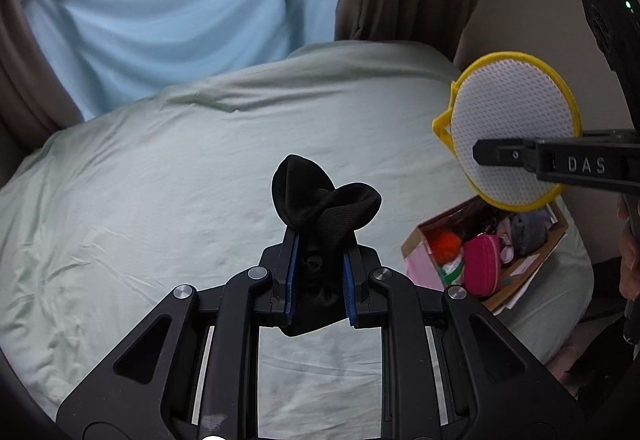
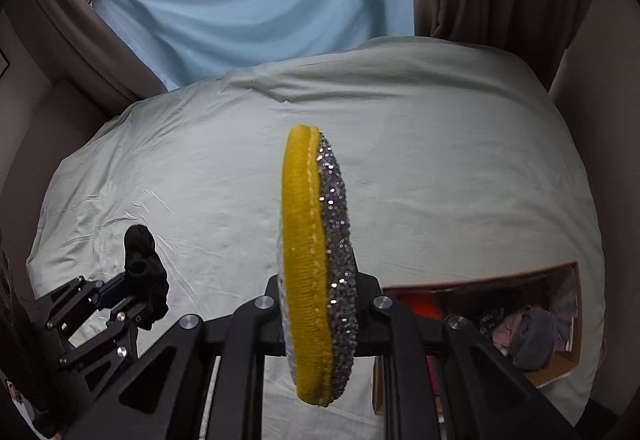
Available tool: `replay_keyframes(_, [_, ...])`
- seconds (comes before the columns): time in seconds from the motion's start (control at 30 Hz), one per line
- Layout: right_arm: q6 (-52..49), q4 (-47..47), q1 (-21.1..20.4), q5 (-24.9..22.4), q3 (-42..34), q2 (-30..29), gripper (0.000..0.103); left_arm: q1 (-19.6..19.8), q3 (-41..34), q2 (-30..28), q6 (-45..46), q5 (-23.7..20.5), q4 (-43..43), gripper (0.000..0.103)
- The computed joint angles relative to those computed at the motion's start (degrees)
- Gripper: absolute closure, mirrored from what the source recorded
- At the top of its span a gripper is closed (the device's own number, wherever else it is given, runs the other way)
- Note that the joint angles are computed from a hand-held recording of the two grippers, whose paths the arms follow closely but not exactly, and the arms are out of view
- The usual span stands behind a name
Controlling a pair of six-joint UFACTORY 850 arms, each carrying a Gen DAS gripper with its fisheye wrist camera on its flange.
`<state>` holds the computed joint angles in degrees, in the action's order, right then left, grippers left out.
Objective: Organize soft objects
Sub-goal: 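Carry the black sock and glitter sponge over the box and open both tools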
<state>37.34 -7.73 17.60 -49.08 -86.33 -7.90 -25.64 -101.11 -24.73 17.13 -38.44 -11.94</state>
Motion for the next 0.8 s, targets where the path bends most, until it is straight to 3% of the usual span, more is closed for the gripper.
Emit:
replay_keyframes(0.2, [1.0,-1.3,-1.8,-0.8,7.3,7.8,0.088,-4.7,-2.0,0.6,-3.1,-0.5,1.9,0.087])
replay_keyframes(0.37, [-4.5,1.4,-6.2,-2.1,13.4,14.4,0.088,-9.5,-4.4,-0.9,-10.3,-2.4,4.9,0.087])
replay_keyframes(0.57, [-16.9,7.2,-14.7,-3.7,19.3,18.6,0.088,-15.1,-9.7,-5.8,-18.4,-6.4,8.6,0.087])
replay_keyframes(0.8, [-33.0,12.3,-25.3,-5.5,22.4,18.1,0.088,-19.5,-19.3,-14.8,-25.5,-12.3,10.8,0.087])
